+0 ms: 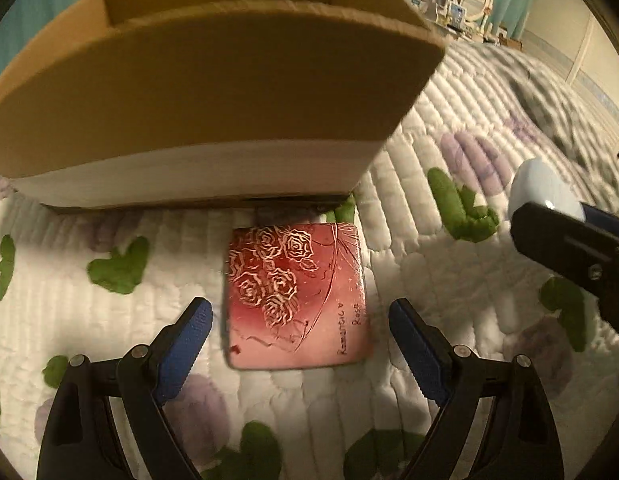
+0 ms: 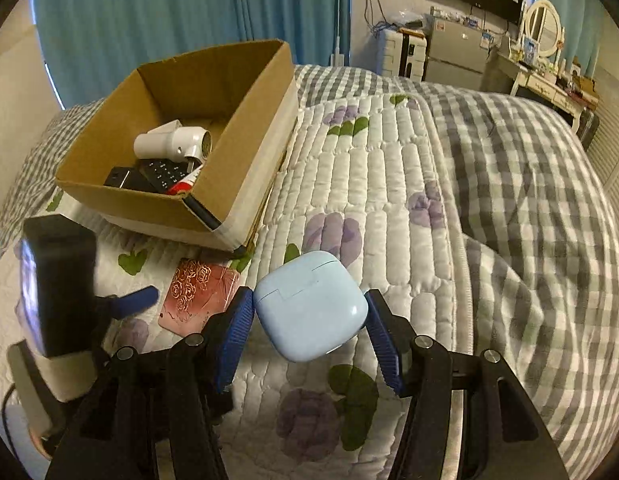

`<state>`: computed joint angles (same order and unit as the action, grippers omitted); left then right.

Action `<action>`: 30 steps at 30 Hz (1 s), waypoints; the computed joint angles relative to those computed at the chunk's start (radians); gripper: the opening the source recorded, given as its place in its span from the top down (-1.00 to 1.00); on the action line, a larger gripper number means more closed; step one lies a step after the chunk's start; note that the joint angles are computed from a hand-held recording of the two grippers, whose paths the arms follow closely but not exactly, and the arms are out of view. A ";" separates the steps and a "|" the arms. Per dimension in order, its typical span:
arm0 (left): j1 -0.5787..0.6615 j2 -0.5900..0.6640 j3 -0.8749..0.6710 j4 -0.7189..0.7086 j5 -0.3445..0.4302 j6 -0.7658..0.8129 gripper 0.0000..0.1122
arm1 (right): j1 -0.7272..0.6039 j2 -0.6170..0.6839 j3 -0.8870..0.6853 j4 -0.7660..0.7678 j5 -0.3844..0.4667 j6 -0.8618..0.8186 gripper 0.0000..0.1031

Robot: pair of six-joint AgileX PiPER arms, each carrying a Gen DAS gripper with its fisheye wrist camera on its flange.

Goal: Organize rigid objects
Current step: 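Grasp the light blue earbud case with the right tool while the left tool grasps the rose-printed card, then carry the card and earbud case into the box and open both tools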

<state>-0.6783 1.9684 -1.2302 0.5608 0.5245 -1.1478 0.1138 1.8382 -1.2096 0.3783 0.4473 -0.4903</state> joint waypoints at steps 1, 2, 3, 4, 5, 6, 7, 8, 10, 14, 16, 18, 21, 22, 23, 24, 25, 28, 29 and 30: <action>-0.003 0.009 -0.011 0.009 0.011 -0.002 -0.62 | -0.004 0.008 -0.008 0.004 0.008 0.003 -0.09; -0.004 0.014 -0.016 0.014 0.015 -0.003 -0.62 | -0.005 0.013 -0.011 0.003 0.008 0.010 -0.09; -0.002 0.012 -0.016 0.015 0.012 -0.003 -0.54 | -0.007 0.019 -0.015 0.003 0.010 0.014 -0.09; -0.001 0.006 -0.010 0.019 0.008 -0.011 -0.46 | -0.008 0.023 -0.018 0.005 0.013 0.014 -0.09; -0.003 0.003 -0.010 0.028 0.015 -0.023 -0.25 | -0.009 0.023 -0.018 0.005 0.014 0.014 -0.09; -0.002 -0.008 -0.002 0.025 0.018 -0.016 -0.25 | -0.009 0.022 -0.017 0.005 0.012 0.015 -0.09; 0.001 -0.007 -0.010 0.007 0.019 0.008 -0.25 | -0.008 0.019 -0.014 0.004 0.010 0.015 -0.09; 0.007 -0.019 0.001 -0.014 0.012 0.037 -0.25 | -0.005 0.016 -0.011 -0.003 0.006 0.021 -0.09; 0.008 -0.047 0.020 -0.044 0.011 0.057 -0.24 | 0.001 0.006 0.000 -0.018 -0.006 0.032 -0.09; 0.015 -0.118 0.080 -0.031 0.008 0.056 -0.24 | 0.023 -0.036 0.040 -0.057 -0.057 0.053 -0.09; 0.014 -0.162 0.115 -0.032 0.011 0.049 -0.24 | 0.036 -0.057 0.054 -0.081 -0.075 0.065 -0.09; 0.017 -0.216 0.156 -0.033 0.000 0.042 -0.24 | 0.052 -0.076 0.064 -0.119 -0.086 0.096 -0.09; 0.014 -0.292 0.198 -0.016 0.017 0.023 -0.24 | 0.076 -0.103 0.075 -0.168 -0.089 0.147 -0.09; 0.000 -0.306 0.206 -0.003 0.030 -0.001 -0.24 | 0.084 -0.114 0.079 -0.174 -0.086 0.155 -0.09; -0.002 -0.332 0.213 -0.010 0.054 0.004 -0.24 | 0.092 -0.126 0.083 -0.180 -0.084 0.166 -0.09; -0.006 -0.349 0.214 -0.019 0.073 0.017 -0.24 | 0.100 -0.137 0.085 -0.184 -0.080 0.176 -0.09; -0.009 -0.356 0.210 -0.020 0.085 0.022 -0.24 | 0.111 -0.148 0.087 -0.187 -0.077 0.186 -0.09; -0.028 -0.419 0.222 0.014 0.130 0.004 -0.24 | 0.156 -0.183 0.086 -0.257 -0.070 0.268 -0.09; -0.027 -0.437 0.223 0.016 0.137 0.010 -0.24 | 0.174 -0.195 0.083 -0.293 -0.065 0.306 -0.09; -0.024 -0.455 0.214 0.012 0.153 0.027 -0.24 | 0.190 -0.205 0.078 -0.321 -0.059 0.337 -0.09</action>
<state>-0.7019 1.5131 -1.0161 0.5724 0.6778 -1.1206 0.3036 1.6330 -1.1319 0.0574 0.3881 -0.1530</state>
